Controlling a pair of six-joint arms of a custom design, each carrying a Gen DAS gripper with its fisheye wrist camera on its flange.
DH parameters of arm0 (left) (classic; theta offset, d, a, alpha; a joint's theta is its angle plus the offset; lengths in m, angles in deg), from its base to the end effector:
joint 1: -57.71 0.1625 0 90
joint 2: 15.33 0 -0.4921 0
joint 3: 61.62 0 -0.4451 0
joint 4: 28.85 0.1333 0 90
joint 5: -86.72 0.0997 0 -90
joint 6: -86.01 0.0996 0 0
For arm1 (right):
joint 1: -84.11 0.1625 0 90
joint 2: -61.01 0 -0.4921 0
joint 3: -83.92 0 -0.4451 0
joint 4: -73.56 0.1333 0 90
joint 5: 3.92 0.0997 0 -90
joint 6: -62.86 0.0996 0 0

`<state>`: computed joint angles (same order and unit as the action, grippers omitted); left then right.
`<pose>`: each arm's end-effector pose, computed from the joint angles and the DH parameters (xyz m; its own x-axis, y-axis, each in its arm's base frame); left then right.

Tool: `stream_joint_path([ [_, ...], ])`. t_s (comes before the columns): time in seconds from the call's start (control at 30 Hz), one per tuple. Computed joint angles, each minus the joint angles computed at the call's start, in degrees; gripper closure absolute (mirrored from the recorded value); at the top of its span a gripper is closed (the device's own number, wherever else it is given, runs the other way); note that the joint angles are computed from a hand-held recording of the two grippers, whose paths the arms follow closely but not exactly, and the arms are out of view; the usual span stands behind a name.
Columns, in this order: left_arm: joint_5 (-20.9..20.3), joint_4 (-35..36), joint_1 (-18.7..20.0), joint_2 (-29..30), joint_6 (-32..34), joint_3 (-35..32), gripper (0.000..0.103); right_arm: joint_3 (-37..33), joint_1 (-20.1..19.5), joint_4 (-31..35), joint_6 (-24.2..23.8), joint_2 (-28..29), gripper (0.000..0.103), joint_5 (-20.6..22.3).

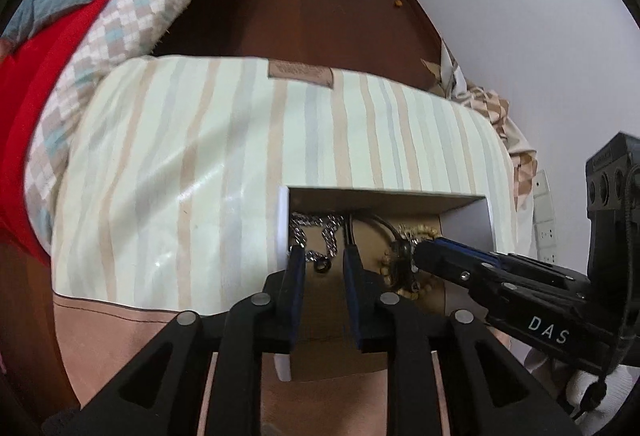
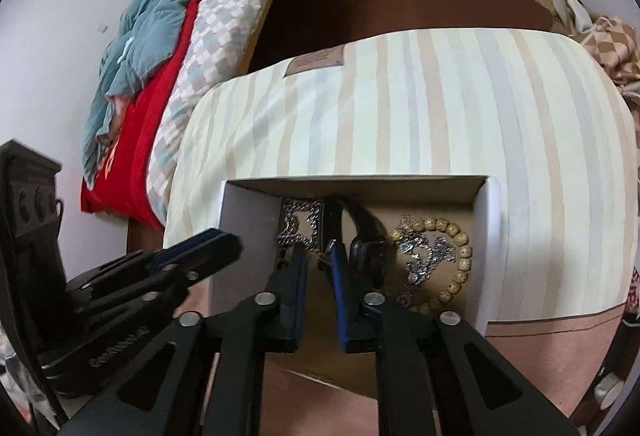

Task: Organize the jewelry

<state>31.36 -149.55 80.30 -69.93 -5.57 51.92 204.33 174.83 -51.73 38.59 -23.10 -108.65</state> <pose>-0.4476 -0.3919 0.0630 -0.8112 -0.3621 -0.4592 -0.0901 0.8533 -0.5136 0.1143 -0.5058 0.2904 -0.8764 -0.4261 0.2245 -0.4089 0.9046 0.1206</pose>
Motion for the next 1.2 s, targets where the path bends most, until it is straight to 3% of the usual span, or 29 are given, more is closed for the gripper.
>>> stream_joint_path([
  [0.07,0.93,1.79,-0.52,-0.39,-1.03,-0.25,0.083,0.17,0.12,-1.09,0.13,-0.55,0.075,-0.19],
  [0.1,1.25,2.64,-0.71,-0.52,-1.5,-0.39,0.075,0.11,0.13,-1.31,0.1,-0.76,0.075,0.02],
  [0.13,1.63,3.87,-1.03,-0.65,-2.25,-0.59,0.057,0.01,0.08,-1.27,0.24,-1.07,0.075,0.25],
  [0.2,2.96,6.91,-1.96,-0.78,-3.93,-1.05,0.034,0.63,0.63,-3.35,-0.56,-2.02,0.075,-1.3],
  [0.27,3.69,11.12,-2.82,-0.61,-6.25,-1.85,0.033,1.57,1.26,-5.49,-2.2,-3.34,0.073,-2.9],
  [0.37,3.58,16.31,-3.89,-0.24,-9.26,-2.69,0.028,3.65,2.31,-9.92,-4.64,-5.37,0.059,-6.86],
  [0.43,3.17,18.91,-4.74,0.22,-11.21,-3.06,0.012,5.6,3.17,-13.85,-6.59,-6.65,0.043,-10.83],
  [0.5,2.43,20.55,-5.29,0.88,-12.39,-3.42,0.004,7.18,3.48,-16.6,-8.2,-7.82,0.031,-13.44],
  [0.67,1.12,23.79,-6.56,3.05,-14.32,-4.66,0.003,10.72,3.51,-22.6,-10.97,-10.22,0.005,-18.78],
  [0.9,1.15,27.51,-8.91,4.89,-16.74,-7.28,0.001,13.62,3.65,-27.4,-12.97,-13.8,0.0,-21.66],
  [1.2,1.75,34.73,-13.45,5.82,-20.31,-12.48,0.001,13.29,5.93,-21.37,-11.39,-22.28,0.0,-20.61],
])
